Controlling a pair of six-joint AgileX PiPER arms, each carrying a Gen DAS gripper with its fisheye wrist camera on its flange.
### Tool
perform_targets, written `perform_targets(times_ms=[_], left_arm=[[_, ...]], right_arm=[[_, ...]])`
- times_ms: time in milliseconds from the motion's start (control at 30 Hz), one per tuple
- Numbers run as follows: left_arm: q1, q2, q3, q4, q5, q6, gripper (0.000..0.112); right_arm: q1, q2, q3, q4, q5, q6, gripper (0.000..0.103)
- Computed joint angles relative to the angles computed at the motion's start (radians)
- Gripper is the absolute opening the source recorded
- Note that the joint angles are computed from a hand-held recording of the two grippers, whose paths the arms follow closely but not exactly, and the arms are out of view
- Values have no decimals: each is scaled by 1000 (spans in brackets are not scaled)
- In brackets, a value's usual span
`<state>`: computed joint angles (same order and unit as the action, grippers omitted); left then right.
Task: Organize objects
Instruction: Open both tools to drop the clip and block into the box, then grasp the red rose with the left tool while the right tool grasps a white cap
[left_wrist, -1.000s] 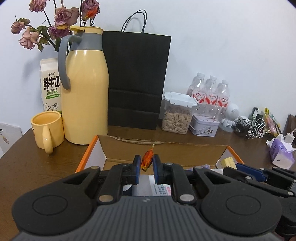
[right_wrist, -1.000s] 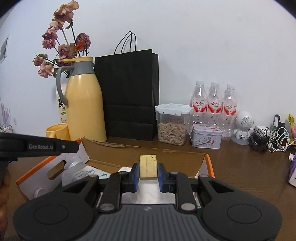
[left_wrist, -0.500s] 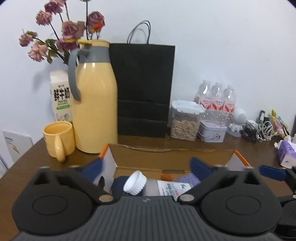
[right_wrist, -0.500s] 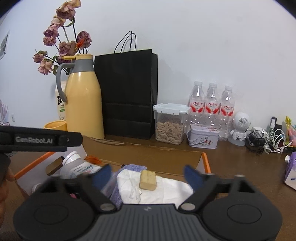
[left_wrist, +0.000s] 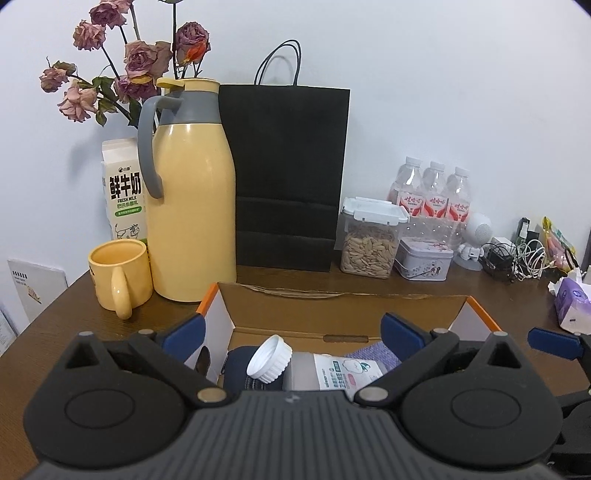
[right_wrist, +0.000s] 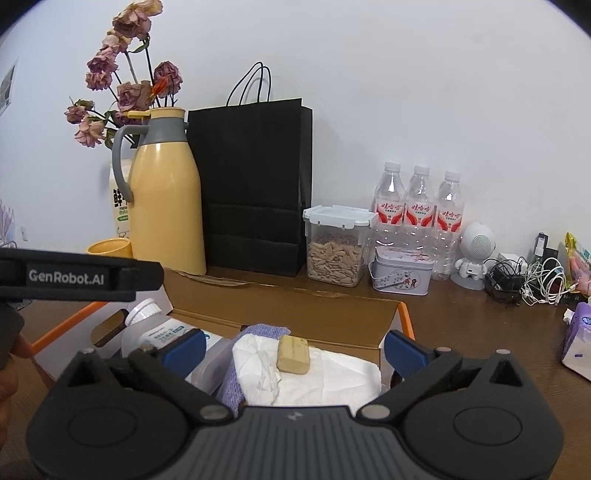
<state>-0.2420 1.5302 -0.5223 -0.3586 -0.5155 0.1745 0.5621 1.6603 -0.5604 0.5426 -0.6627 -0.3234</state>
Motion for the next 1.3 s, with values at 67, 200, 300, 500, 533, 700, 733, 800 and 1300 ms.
perform_targets(times_ms=[67, 200, 300, 500, 533, 700, 733, 800, 1300], left_arm=[[-4, -14, 11, -5, 3, 8, 103], [-9, -62, 50, 0, 4, 8, 103], [-15, -103, 90, 3, -1, 5, 103], [-32, -171, 156, -9, 11, 22, 103], [-33, -182, 169, -8, 16, 23, 103], [-43, -219, 222, -6, 30, 27, 103], [-45, -223, 232, -8, 31, 28, 103], [-52, -231, 251, -15, 36, 34, 103], [-121, -194, 360, -8, -4, 6, 103]], right_arm=[[5, -15, 11, 14, -3, -13, 103], [33, -49, 43, 65, -15, -63, 103], [59, -77, 76, 102, -29, -98, 103], [121, -146, 162, 180, -67, -151, 103], [133, -159, 177, 197, -73, -160, 103], [187, -204, 237, 277, -87, -199, 103], [196, -209, 248, 289, -88, -203, 103], [211, -215, 272, 302, -92, -201, 103], [316, -172, 390, 338, -128, -125, 103]])
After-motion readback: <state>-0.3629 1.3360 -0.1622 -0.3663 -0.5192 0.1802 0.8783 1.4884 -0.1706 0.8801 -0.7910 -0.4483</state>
